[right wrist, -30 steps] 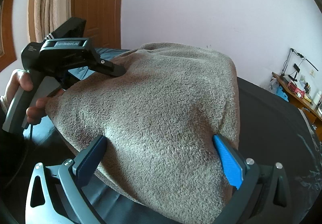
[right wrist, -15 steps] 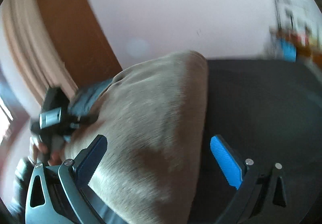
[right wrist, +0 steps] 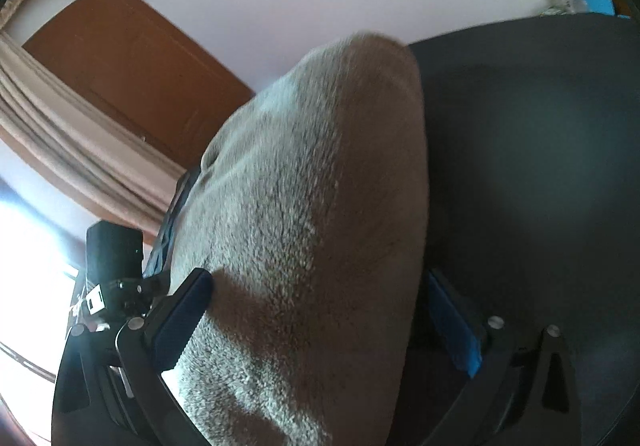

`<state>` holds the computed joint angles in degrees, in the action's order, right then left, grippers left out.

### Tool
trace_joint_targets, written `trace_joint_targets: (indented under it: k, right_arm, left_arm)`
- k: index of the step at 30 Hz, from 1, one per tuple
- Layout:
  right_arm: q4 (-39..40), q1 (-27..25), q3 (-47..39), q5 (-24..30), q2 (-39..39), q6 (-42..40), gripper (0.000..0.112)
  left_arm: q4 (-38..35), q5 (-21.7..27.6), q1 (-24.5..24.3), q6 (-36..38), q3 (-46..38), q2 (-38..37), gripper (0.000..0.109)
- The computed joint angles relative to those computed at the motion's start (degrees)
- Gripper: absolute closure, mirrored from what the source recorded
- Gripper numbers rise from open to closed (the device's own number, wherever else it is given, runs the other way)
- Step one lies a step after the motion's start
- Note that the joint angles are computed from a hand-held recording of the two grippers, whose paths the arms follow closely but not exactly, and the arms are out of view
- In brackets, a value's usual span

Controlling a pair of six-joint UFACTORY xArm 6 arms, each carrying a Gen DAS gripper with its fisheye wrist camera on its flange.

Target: Fold clothes

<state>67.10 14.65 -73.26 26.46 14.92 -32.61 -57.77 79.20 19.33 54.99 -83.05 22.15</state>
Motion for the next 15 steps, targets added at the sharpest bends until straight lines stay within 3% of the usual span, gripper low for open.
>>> trace_joint_targets:
  k: [6, 10, 15]
  right_arm:
    - [5.58, -2.28, -0.98, 7.08, 1.64, -4.21, 0.01]
    - [3.05, -2.01, -1.15, 8.01, 1.53, -5.28, 0.012]
    - [5.75, -0.63, 1.19, 4.4, -0.01, -10.34, 0.039]
  left_arm:
    - [-0.14, -0.83, -0.59, 0.25, 0.67, -0.61, 0.02]
    - [-0.28, -1.09, -0.79, 0.44, 0.74, -0.67, 0.019]
    - [-1.09, -1.14, -0.47, 2.83, 1.78, -0.88, 0.019]
